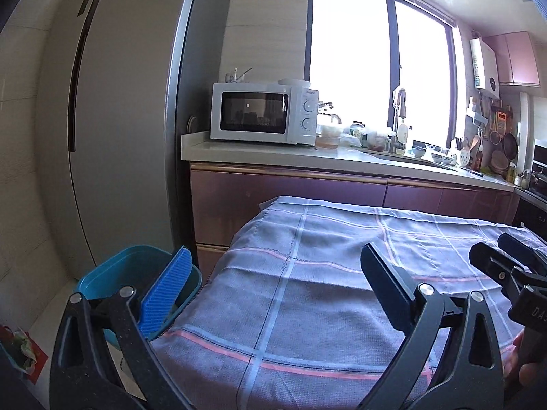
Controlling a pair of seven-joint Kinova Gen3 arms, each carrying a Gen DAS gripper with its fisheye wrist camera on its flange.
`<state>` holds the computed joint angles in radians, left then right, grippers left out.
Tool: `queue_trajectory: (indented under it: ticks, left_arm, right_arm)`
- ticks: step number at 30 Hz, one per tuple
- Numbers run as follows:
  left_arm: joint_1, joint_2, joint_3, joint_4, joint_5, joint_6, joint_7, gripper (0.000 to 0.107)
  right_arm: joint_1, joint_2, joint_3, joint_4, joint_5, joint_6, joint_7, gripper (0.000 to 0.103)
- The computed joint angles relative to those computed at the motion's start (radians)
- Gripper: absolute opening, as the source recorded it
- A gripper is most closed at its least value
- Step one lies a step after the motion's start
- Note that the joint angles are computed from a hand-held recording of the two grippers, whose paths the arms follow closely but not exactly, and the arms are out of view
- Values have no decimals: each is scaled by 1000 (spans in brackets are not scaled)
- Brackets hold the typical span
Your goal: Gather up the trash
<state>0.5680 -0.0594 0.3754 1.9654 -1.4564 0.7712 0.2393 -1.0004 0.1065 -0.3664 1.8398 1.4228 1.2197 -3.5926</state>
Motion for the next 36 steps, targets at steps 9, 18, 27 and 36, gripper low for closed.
queue_trajectory:
  ticks: [9,18,27,36]
  left_arm:
    - [22,14,1,3,-46,22,33,97]
    - [53,30,12,7,-88,80,55,97]
    - [82,43,5,9,-130,118,90,97]
    - [94,48,-3,9,-140,131,102,97]
  right_arm:
    - [-13,3,-4,4,-2,57,-11,96]
    - [-22,4,-6,4,-2,98,-16,96]
    - [-38,10,-9,13,15,148,-41,96]
    - [-32,7,-9,19,17,139,-41,96]
